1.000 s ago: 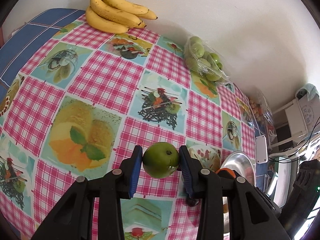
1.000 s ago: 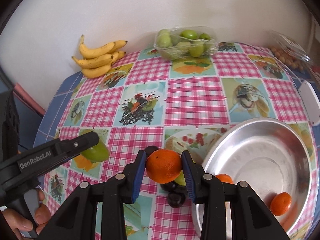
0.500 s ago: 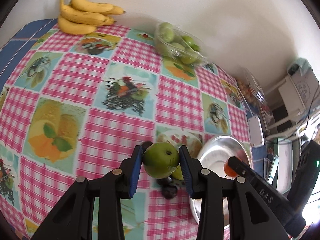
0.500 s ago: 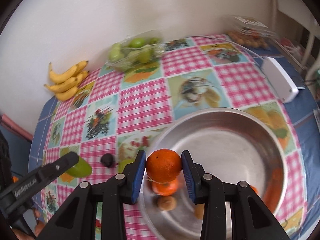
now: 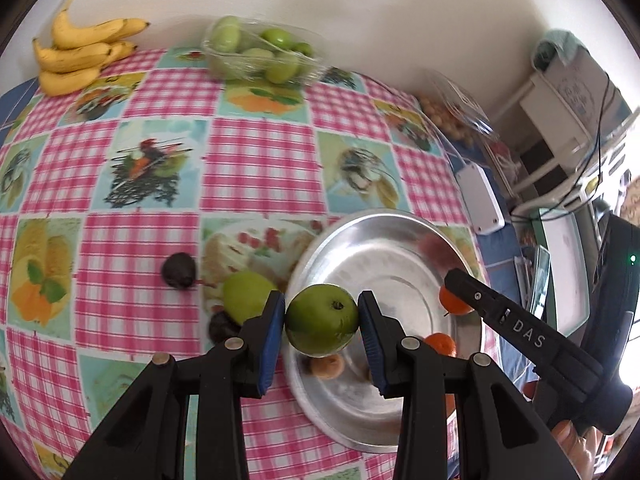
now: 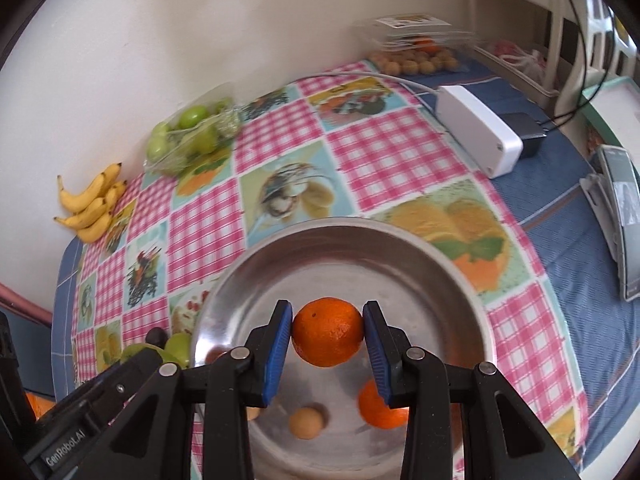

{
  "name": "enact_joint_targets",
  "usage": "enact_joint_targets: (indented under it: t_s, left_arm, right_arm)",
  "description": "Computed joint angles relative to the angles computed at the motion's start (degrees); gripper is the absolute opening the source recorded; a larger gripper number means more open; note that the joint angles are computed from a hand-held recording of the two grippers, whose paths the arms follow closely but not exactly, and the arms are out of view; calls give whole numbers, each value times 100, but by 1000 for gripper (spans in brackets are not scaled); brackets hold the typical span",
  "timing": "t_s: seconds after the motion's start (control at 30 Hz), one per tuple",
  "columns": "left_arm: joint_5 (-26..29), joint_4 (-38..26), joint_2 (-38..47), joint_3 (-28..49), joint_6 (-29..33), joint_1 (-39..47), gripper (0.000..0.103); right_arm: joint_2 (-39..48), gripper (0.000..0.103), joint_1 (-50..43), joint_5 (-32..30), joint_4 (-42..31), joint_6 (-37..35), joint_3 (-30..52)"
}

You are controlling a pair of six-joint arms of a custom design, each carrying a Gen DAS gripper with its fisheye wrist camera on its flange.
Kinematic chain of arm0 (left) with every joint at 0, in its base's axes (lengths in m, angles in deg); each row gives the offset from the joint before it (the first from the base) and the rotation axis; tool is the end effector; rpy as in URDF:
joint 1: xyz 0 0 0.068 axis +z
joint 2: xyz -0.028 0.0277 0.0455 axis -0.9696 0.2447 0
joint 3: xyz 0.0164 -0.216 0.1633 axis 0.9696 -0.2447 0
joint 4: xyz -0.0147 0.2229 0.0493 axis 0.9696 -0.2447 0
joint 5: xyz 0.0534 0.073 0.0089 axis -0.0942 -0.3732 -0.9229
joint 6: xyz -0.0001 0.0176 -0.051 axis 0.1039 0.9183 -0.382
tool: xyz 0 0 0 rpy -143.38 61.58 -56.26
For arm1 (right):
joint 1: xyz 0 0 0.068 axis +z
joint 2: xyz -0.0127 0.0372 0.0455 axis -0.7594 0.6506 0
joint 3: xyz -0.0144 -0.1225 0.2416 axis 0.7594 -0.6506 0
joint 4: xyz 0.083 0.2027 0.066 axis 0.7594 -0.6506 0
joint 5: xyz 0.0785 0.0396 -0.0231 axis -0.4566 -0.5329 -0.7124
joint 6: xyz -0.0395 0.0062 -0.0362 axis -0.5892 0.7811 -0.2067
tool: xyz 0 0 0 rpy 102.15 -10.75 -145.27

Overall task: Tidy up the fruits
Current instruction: 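Carry the mango and the tangerine over the steel bowl with both grippers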

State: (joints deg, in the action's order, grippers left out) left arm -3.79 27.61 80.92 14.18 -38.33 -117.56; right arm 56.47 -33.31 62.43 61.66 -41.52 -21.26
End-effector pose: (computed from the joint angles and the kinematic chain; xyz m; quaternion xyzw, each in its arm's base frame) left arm 0.2505 -0.2143 0.0703 -0.1694 0.9507 -0.1285 0.2257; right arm 0.3123 0.0970 0.0481 -0.0222 0.9634 0.1547 0.2179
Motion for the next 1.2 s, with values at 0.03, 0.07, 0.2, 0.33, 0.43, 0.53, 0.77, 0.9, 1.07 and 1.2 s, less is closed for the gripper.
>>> enact_joint_targets:
  t_s: [0.03,0.07,0.2,0.33,0.43,0.53,0.77,0.9,1.07,1.2]
  left_arm:
    - [-12,-114,73,158,41,-26,39]
    - [-20,-177,125,258,65,-44,39]
    - [6,-474,409,769,217,-49,39]
    - [87,-743,705,1232,287,35,39]
    - [170,-949,940,1611,363,95,39]
    - [205,-1121,1123,1885,375,139,39]
    - [343,-1397,1544,2354,374,233,39]
    - [417,-1493,1738,2524,336,249,39]
    - [407,-1565,1869,2663,337,229,39]
    - [423,-1603,1883,2695,325,242,39]
  right_arm:
    - [3,39,-43,-9,-7,-4,-1]
    - [20,39,-90,-21,-18,-14,10]
    - [139,39,-204,-104,-74,-18,97]
    - [267,39,-210,-163,-144,-46,194]
    - [385,39,-215,-164,-217,-64,303]
    - [482,39,-229,-182,-262,-75,381]
    - [711,39,-216,-112,-446,-126,595]
    - [866,39,-196,-144,-520,-134,703]
    - [970,39,-200,-133,-616,-118,801]
    - [999,39,-162,-91,-664,-107,847]
